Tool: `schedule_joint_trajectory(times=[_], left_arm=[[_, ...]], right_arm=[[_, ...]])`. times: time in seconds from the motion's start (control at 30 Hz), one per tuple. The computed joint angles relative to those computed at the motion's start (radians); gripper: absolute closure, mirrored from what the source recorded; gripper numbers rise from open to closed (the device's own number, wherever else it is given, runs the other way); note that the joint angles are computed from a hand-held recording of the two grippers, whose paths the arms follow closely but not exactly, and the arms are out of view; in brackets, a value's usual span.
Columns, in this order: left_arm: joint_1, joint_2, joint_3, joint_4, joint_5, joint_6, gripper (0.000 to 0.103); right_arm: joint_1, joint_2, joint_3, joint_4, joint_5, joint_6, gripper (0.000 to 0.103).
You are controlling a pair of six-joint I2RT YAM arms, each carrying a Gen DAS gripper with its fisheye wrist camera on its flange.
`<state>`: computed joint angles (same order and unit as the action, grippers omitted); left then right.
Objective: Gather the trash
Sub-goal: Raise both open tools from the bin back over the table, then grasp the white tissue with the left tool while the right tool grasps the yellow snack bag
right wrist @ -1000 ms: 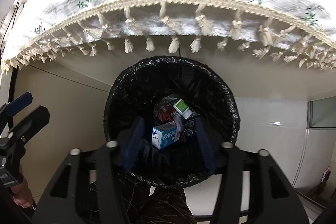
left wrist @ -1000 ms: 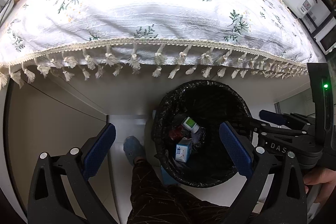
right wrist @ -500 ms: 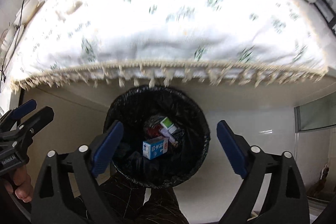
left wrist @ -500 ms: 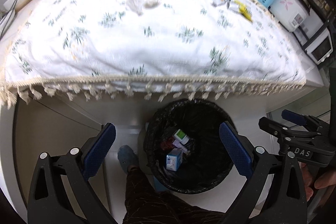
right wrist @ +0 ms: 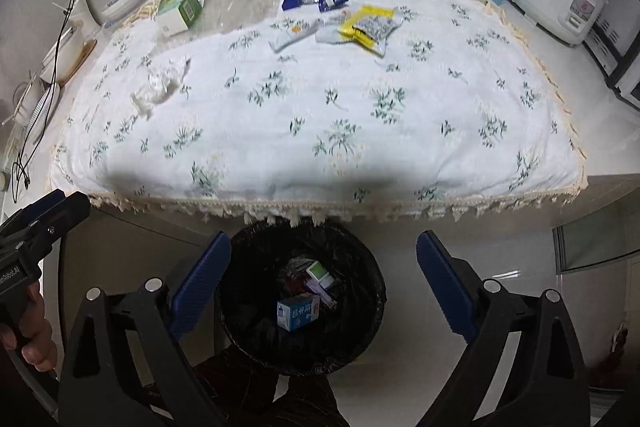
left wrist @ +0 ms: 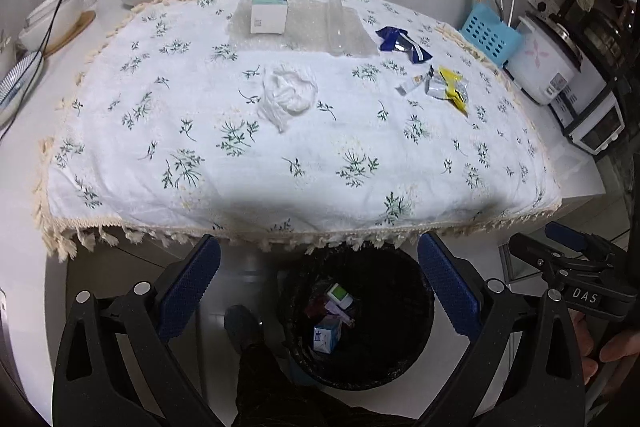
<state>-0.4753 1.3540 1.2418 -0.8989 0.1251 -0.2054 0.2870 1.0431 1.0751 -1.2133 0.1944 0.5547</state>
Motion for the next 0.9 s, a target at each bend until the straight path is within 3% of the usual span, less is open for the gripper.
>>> schedule_joint_trajectory(times=[0.5, 0.9], left_arm=[[0.079, 0.252, 0.303, -0.067, 0.041, 0.111, 0.006], [0.121, 0.572, 0.592, -0.154, 0.037, 0.191, 0.007]], right_arm=[[-0.174, 0.22, 0.226, 0.032, -0.014, -0.117, 0.013], [-0.319, 0.561, 0.48, 0.062, -0.049, -0.22, 0.013]])
